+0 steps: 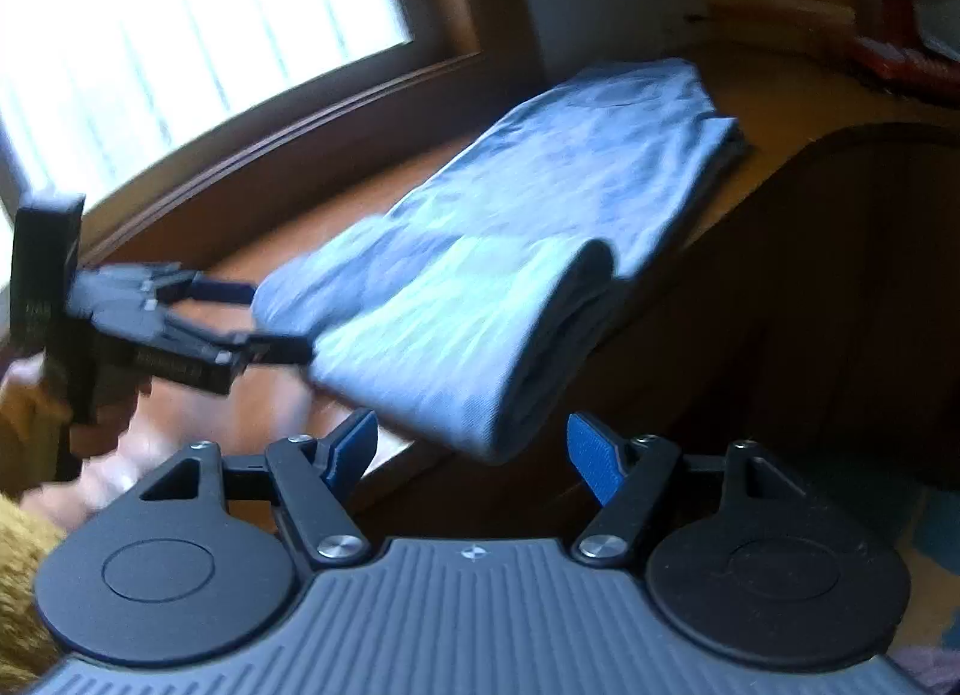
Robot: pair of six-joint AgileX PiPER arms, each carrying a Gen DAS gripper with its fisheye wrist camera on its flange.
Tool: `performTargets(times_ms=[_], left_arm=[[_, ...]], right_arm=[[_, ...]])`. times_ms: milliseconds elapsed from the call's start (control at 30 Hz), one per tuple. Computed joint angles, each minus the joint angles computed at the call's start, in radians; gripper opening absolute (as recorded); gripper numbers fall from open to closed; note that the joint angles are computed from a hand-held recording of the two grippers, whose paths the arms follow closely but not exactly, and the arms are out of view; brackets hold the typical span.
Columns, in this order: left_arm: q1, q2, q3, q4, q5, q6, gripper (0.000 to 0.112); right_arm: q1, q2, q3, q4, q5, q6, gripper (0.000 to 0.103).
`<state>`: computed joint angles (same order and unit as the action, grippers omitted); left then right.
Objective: Fold clothes
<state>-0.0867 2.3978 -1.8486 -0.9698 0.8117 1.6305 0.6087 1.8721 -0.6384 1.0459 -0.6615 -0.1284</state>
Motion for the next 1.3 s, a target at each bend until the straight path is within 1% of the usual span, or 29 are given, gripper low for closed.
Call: performTargets(times_ms=[67,167,233,300,400,533,600,733,867,967,1000,1033,1067,1100,1133,1200,1300], left_arm=[[0.008,-0.016,0.026,0.0,0.005,0.046,0.102],[0.013,-0.037,0.088,-0.026,-0.02,0.15,0.102],[0.012,-0.03,0.082,-0.029,-0.011,0.13,0.102],[0.009,-0.01,0.044,-0.001,0.017,0.075,0.102],[0.003,0.01,0.017,-0.007,0.037,0.067,0.102],[-0.004,0.061,-0.075,0.019,0.107,0.022,0.103],[-0.008,0.078,-0.113,0.039,0.129,-0.009,0.103],[-0.003,0.054,-0.065,0.022,0.104,0.03,0.103],[0.003,0.055,-0.069,0.03,0.116,0.011,0.103],[0.002,0.057,-0.076,0.038,0.118,0.001,0.103],[0.001,0.057,-0.078,0.04,0.119,-0.001,0.103],[0.001,0.057,-0.079,0.042,0.12,-0.002,0.103],[0.0,0.06,-0.086,0.045,0.124,-0.002,0.103],[-0.002,0.061,-0.089,0.046,0.125,0.001,0.103],[-0.004,0.063,-0.093,0.047,0.126,0.005,0.103],[-0.008,0.058,-0.084,0.04,0.115,0.03,0.103],[-0.017,0.05,-0.071,0.039,0.093,0.035,0.103]], right_arm=[[0.01,0.023,-0.025,0.024,0.005,-0.034,0.073],[0.02,0.038,-0.048,0.07,0.014,-0.105,0.073],[0.031,0.044,-0.052,0.095,0.004,-0.14,0.073],[0.035,0.044,-0.048,0.107,-0.005,-0.146,0.073],[0.04,0.052,-0.047,0.12,-0.023,-0.146,0.073],[0.051,0.074,-0.061,0.146,-0.061,-0.162,0.072],[0.054,0.08,-0.064,0.145,-0.071,-0.159,0.072],[0.07,0.089,-0.087,0.194,-0.069,-0.217,0.072],[0.085,0.102,-0.101,0.22,-0.081,-0.236,0.072],[0.088,0.119,-0.111,0.238,-0.111,-0.235,0.072],[0.089,0.125,-0.116,0.249,-0.125,-0.239,0.068],[0.089,0.129,-0.116,0.247,-0.136,-0.235,0.058],[0.088,0.133,-0.116,0.244,-0.147,-0.229,0.052],[0.088,0.134,-0.125,0.271,-0.153,-0.251,0.04],[0.085,0.132,-0.126,0.281,-0.153,-0.265,0.036],[0.085,0.124,-0.117,0.273,-0.157,-0.256,0.033],[0.093,0.115,-0.114,0.279,-0.18,-0.265,0.031]])
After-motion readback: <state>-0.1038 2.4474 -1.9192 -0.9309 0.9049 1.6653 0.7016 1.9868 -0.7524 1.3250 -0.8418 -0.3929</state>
